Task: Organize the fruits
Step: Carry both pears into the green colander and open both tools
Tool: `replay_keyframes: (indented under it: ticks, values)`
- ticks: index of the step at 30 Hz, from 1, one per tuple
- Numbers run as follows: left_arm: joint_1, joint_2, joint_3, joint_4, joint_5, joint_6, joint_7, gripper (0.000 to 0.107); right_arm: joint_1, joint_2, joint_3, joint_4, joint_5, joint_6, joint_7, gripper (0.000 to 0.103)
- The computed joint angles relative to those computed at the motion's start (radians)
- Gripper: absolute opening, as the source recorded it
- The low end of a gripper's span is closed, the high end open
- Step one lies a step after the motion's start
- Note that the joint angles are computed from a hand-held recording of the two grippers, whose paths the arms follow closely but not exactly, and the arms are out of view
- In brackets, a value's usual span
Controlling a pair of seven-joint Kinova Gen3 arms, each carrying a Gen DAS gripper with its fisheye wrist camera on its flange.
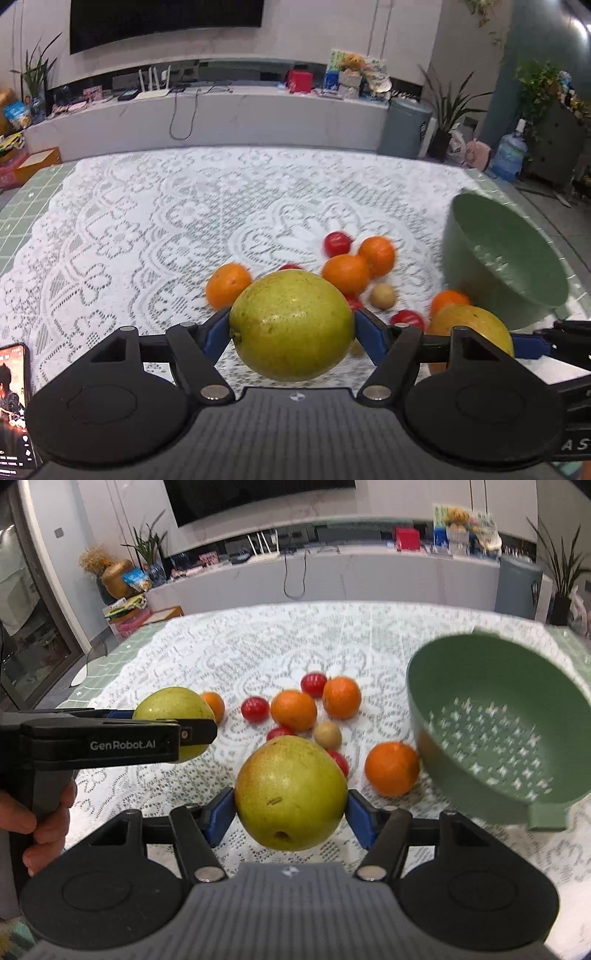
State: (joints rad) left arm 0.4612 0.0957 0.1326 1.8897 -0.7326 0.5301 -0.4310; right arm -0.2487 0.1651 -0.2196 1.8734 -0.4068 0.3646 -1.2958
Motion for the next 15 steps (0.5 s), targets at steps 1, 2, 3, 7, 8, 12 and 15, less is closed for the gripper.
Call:
replay_keyframes:
  ticks: [1,2,3,7,8,12,15]
  values:
    - [0.002,-0.005,0.004,-0.004,0.004,0.001,-0.006,0.082,0.012,-0.013,-0.005,0.005,-0.011,0.0,0.019,0.062]
    - [0.002,-0.01,0.008,-0.01,0.011,0.001,-0.013,0.082,0.023,-0.026,-0.007,0.011,-0.022,-0.002,0.039,0.062]
    - [0.001,-0.016,0.013,-0.014,0.022,-0.002,-0.026,0.082,0.027,-0.036,-0.003,0.015,-0.025,-0.005,0.055,0.062]
    - [-0.005,-0.027,0.033,-0.037,0.071,-0.017,-0.084,0.082,0.041,-0.07,0.024,0.021,-0.03,-0.003,0.102,0.062]
    - [-0.002,-0.025,0.038,-0.045,0.078,-0.015,-0.096,0.082,0.045,-0.076,0.033,0.02,-0.035,-0.001,0.113,0.062]
    - [0.005,-0.003,0.049,-0.097,0.139,-0.006,-0.181,0.082,0.067,-0.09,0.07,0.003,-0.044,0.029,0.15,0.062]
    - [0.008,0.018,0.049,-0.133,0.205,-0.026,-0.265,0.082,0.075,-0.088,0.096,-0.021,-0.005,0.057,0.159,0.062]
